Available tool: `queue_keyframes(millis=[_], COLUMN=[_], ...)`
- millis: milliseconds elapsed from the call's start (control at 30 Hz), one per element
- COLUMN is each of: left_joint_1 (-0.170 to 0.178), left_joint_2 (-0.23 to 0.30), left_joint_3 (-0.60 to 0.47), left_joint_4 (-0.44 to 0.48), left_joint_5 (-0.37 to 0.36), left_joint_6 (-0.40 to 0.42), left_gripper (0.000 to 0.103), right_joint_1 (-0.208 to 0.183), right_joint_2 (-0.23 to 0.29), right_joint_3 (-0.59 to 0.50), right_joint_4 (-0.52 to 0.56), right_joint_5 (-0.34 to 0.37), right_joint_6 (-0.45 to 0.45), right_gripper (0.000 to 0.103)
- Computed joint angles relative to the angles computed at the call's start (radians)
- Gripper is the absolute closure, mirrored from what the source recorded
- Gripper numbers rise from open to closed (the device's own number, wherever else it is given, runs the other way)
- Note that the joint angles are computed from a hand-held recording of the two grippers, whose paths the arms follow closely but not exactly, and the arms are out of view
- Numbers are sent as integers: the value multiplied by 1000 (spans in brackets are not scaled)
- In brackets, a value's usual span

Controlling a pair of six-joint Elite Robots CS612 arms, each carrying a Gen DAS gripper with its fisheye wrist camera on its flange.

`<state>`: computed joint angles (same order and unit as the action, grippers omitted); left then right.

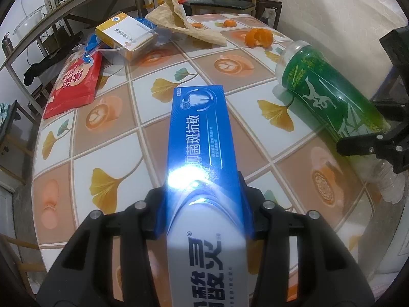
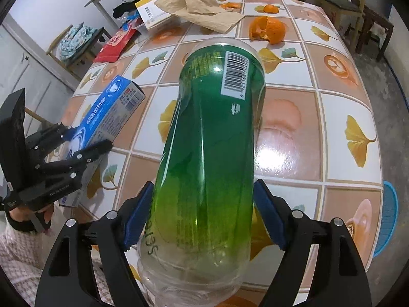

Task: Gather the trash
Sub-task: 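Carry the toothpaste box with the left gripper while the right carries the bottle over the wastebasket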

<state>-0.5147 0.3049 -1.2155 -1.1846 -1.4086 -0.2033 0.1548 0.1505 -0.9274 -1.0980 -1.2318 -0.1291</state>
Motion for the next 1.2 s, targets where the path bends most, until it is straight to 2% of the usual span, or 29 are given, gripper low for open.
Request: queue_keyframes(millis=[67, 167, 367, 767, 1000, 1200], left_joint_1=[0, -1, -2, 5, -10, -35], left_joint_2=[0, 1, 6, 2, -28, -85], left_joint_3=[-1, -1, -12, -30, 10, 115], left_joint_4=[-1, -4, -10, -54, -126, -205], left_joint_5=[3, 5, 11, -44, -71, -133], left_joint_6=[1, -2, -1, -2, 58, 126], left_gripper=[59, 59, 60, 60, 60, 60], right_joint_1=[-1, -7, -18, -32, -57, -97], right_joint_2=[4, 12, 26, 51, 85, 129], right_joint_3=[-9, -22, -43, -99, -182, -280], right_joint_4=[2, -3, -14, -44, -92, -142], right_joint_5=[1, 21, 65, 102, 145, 184], right_joint_6=[4, 26, 80, 156, 230, 308], right_gripper=[38, 42, 44, 44, 44, 44])
